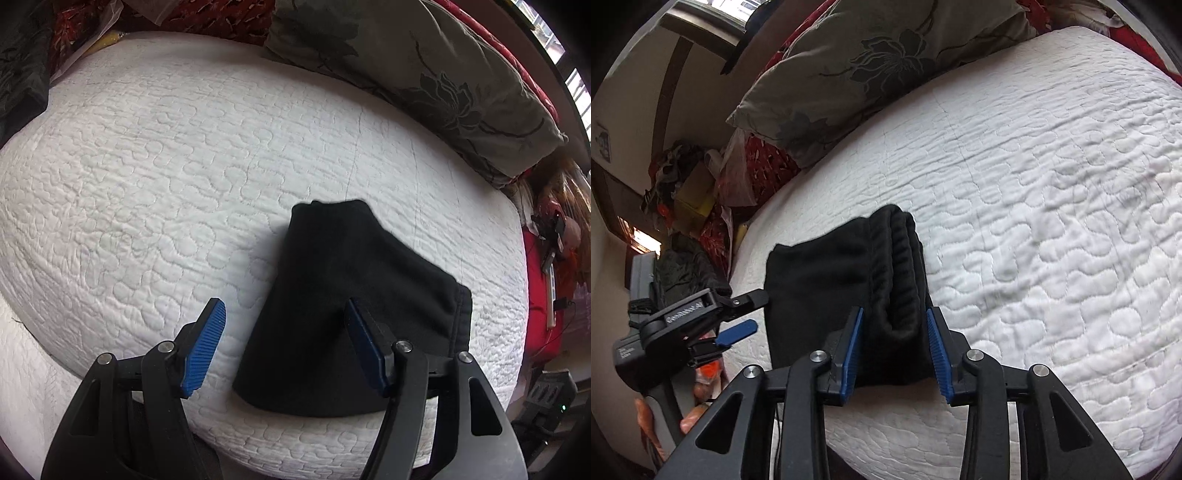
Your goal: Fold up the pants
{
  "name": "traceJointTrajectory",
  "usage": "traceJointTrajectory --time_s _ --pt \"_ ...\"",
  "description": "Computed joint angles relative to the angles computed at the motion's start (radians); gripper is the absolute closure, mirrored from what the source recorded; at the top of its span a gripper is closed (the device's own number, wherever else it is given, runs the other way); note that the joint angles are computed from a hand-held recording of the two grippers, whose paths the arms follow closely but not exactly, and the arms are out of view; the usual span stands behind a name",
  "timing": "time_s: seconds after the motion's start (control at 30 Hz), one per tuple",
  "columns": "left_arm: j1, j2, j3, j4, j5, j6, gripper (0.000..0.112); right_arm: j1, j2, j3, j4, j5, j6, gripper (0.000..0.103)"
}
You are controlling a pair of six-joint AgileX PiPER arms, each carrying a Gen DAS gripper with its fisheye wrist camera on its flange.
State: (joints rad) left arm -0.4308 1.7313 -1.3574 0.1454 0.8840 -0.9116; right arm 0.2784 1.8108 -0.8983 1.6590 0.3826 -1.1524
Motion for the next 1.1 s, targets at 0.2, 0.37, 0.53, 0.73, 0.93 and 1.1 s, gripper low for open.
traceJointTrajectory --time_s 0.2,0.37,0.53,0.73,0.93,1.1 --pt "0.013 0.041 0.082 -0.083 -0.041 0.076 0.043 -0.009 0.055 0.01 0.025 -0.002 -0.014 0.058" --pt "0.095 -0.044 0.131 -0.176 -0.071 0.157 0.043 -0.032 -0.021 0.018 -0.065 0.024 0.063 0.055" --pt "0.178 -0.097 0.115 -0.227 -0.077 0.227 0.043 -0.085 -0.067 -0.005 -0.059 0.057 0.072 0.053" --pt "0.228 0.005 0.007 -0.344 -0.041 0.324 0.043 -0.055 0.036 -0.154 -0.294 0.032 0.308 0.052" --pt "0.167 0.146 -0.152 -0.198 0.025 0.214 0.043 -0.004 0.115 -0.256 -0.39 -0.039 0.412 0.055" --pt "0.126 0.267 -0.304 -0.082 0.097 0.195 0.038 0.006 0.196 -0.326 -0.496 -0.066 0.537 0.059"
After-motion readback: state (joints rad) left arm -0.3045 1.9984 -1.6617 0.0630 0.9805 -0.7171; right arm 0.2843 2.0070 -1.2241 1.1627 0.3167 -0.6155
